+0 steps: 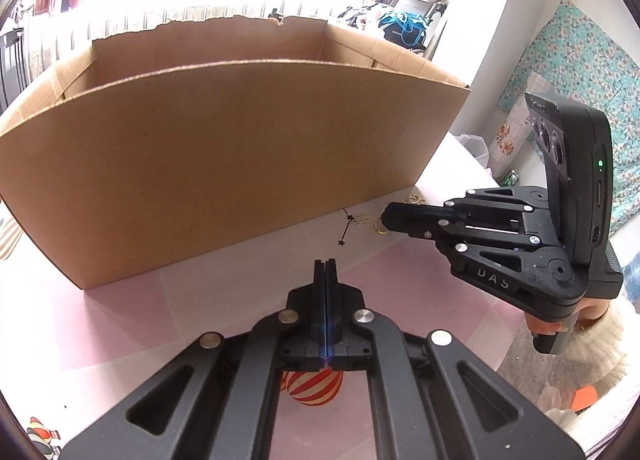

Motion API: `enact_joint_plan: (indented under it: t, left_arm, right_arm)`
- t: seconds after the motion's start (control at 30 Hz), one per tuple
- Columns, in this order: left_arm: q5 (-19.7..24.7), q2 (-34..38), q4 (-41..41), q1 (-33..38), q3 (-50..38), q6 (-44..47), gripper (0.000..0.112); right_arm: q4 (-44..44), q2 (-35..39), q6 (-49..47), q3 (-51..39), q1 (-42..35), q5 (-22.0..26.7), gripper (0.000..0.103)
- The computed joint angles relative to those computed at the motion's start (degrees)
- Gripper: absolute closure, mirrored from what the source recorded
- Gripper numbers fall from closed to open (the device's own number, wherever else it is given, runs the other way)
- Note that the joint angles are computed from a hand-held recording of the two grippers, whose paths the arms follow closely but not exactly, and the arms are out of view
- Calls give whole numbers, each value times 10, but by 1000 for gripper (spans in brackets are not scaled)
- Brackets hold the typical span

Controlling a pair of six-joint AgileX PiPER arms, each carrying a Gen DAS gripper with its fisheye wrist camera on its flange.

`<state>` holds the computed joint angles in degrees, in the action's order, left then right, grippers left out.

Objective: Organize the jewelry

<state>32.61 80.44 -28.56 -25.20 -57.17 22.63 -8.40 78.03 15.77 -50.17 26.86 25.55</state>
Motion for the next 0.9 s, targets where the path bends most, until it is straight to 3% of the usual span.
enact_joint_plan:
  t: [0.1,0.33,0.57,0.73,0.83,0.9]
  left_arm:
    - [11,-7,15,-2,-11,-8,112]
    - [44,-22,7,15,-35,0,112]
    - [107,-42,-26,54,-91,38,112]
    - [187,31,-60,76,-259,51,112]
    - [250,124,-32,74,-410,26,112]
    - [302,200,5,67,-521,-8,112]
  right_arm:
    - [58,-26,-59,2,-27,12,103]
    - [90,-74,-105,-1,-52,32,103]
    - [184,-132,-201,-18,-85,56,103]
    - [195,-89,-232,-91,-90,43,103]
    - [267,-15,-318,-178,-129,85,103]
    - [272,59,-339,-267,-144,151,103]
